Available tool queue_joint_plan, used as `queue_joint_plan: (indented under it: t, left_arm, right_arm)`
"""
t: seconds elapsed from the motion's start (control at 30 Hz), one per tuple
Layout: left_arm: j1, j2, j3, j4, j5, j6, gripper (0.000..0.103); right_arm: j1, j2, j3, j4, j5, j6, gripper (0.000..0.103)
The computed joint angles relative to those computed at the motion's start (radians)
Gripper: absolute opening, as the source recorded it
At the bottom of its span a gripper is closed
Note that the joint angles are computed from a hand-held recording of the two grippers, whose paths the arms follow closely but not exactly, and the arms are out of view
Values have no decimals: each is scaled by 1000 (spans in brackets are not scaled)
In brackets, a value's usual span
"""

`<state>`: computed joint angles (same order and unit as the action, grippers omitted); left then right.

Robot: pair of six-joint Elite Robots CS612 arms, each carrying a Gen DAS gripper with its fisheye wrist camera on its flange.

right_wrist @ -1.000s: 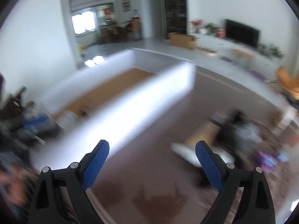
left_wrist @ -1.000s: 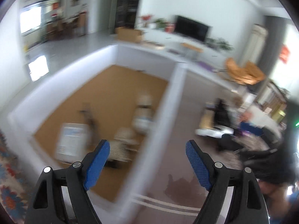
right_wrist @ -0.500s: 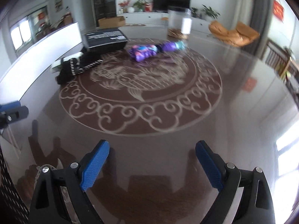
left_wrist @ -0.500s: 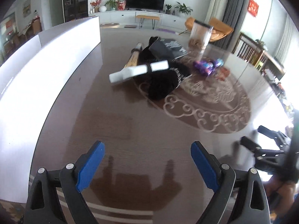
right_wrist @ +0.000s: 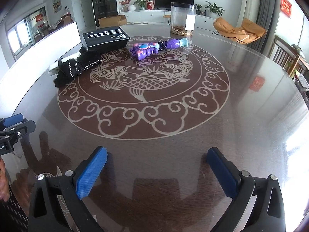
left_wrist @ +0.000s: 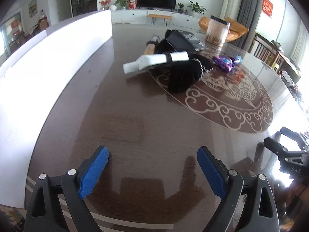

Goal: Organize objects

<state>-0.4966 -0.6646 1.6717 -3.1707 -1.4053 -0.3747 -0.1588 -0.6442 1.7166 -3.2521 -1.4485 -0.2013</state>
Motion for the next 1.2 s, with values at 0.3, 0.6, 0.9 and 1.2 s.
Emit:
queue_joint_plan:
  t: [0.3,0.6,0.9,1.2]
  left_arm:
    - [-18,-1,0,30,65,18,94]
    - [-20,-2,4,38,75,11,103]
    - [-21,-2,6,34,78,12,103]
    - [-21,-2,7,35,79,7,103]
  right_arm:
    - [0,0,0,0,0,0,103]
    - [0,0,0,0,-2,2,103]
    - [0,0,0,0,-2,2,103]
    - [0,0,0,0,-2,2,103]
